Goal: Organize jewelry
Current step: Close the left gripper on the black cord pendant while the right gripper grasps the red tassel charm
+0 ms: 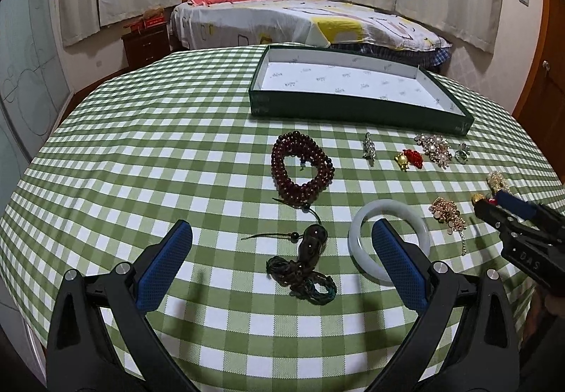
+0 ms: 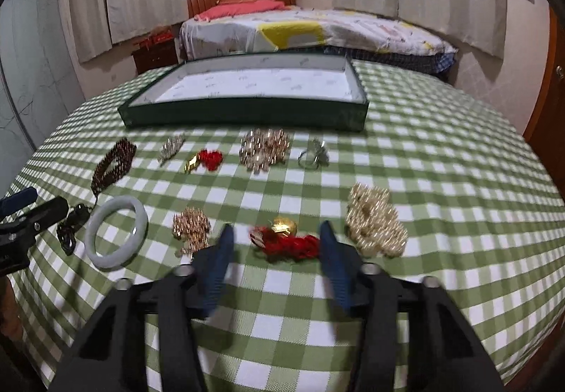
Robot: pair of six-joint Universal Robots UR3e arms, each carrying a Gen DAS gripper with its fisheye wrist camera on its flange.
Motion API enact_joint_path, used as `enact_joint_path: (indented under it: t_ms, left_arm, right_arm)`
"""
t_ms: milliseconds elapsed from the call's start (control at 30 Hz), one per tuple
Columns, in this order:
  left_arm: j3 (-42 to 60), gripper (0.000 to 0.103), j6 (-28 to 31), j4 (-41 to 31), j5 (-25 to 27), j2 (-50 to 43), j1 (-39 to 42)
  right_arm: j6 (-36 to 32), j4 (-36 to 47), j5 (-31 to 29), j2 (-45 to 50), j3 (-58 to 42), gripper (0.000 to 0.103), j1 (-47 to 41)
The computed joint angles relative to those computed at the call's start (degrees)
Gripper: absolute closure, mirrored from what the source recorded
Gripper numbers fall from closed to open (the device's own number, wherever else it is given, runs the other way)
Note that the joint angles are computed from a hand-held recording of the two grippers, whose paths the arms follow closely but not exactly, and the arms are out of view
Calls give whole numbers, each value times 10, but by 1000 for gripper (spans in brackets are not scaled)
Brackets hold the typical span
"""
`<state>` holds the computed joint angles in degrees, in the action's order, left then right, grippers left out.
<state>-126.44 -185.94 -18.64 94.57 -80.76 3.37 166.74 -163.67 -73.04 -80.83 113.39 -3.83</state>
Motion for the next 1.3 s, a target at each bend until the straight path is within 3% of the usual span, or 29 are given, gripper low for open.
enact_joint_path:
  t_ms: [267,333,467,567,733,833,1100,1167,1300]
  left_arm:
    - [7,4,0,-6,-6,-20,1]
    - [7,4,-1,-7,-8,-22,2]
    - [6,7,-3,-15,-16,-22,7]
    - [8,21,-6,-25,-18,-25,10]
    - [3,32,-1,-40,-42,-23,26]
    - [5,38,6,-35,-30,-28,17]
    - [9,66,23,-22,-21,-37,3]
    - [7,72,26,-19,-28,-36,5]
    - [5,80,26,-17,-30,-35,8]
  right_arm:
    - [-3,-12,15,-23,29,84,-19]
    - [-9,-9,18,-29,32,93,-20]
    - [-18,-10,10,-32,37,98,-11]
    - [-18,-10,14,-35,39,99,-15]
    - [-16,-13,22,-33,41,99,-21]
    - [-13,-14,27,-33,43,99,-24]
    - [-9,-14,34,-33,43,98,-28]
    - [-8,-17,33,-32,43,96,-28]
    - [-6,-23,33,-33,46,77,-29]
